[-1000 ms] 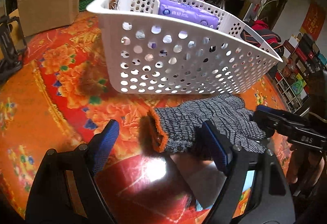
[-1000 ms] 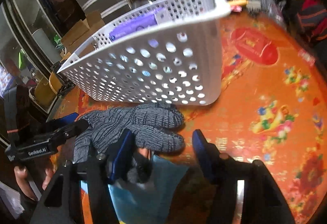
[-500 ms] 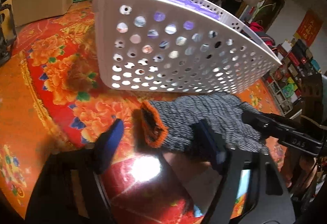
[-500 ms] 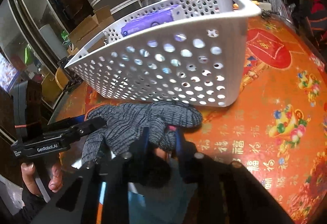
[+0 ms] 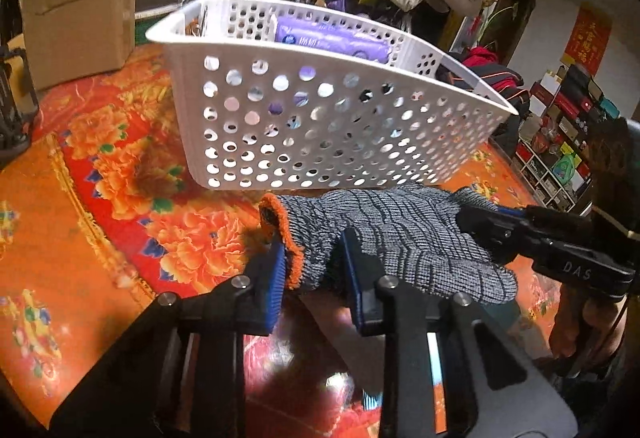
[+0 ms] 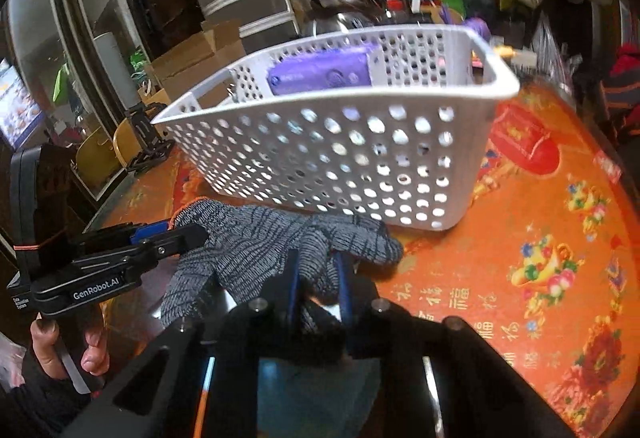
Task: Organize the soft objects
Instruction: 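Reach down and grasp the grey knit gloves with both tools, then carry the gloves into the basket with the left tool while the right tool helps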
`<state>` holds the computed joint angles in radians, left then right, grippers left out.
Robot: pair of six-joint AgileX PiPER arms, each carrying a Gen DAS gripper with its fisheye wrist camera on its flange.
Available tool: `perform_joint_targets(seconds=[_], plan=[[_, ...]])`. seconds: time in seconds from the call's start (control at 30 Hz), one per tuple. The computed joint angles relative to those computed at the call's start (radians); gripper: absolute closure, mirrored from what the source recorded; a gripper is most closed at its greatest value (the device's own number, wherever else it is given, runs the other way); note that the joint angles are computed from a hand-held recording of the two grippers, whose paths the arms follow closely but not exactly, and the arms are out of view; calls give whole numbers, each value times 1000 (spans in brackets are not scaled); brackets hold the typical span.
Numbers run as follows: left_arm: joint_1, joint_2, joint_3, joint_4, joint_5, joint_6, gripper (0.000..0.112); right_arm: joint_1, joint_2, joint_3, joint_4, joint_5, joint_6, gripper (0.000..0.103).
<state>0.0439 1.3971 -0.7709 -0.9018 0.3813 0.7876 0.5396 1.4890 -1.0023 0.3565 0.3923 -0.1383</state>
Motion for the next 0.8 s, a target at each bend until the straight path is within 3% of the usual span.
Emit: perform_joint_targets(seconds=[0.2, 0.37, 0.57, 0.8], plan=[[-5, -153, 90, -38, -28, 39, 92, 74, -100, 46, -211, -24, 181, 88], [-23, -286, 121, 74, -11, -82, 92, 107, -173, 71, -311, -18, 270, 88], [-64, -425, 104, 310, 24, -327, 92, 154, -253, 70, -425, 10, 379, 88], [-69, -514, 40, 422, 102, -451, 92, 206, -313, 21, -542, 75, 473, 88]])
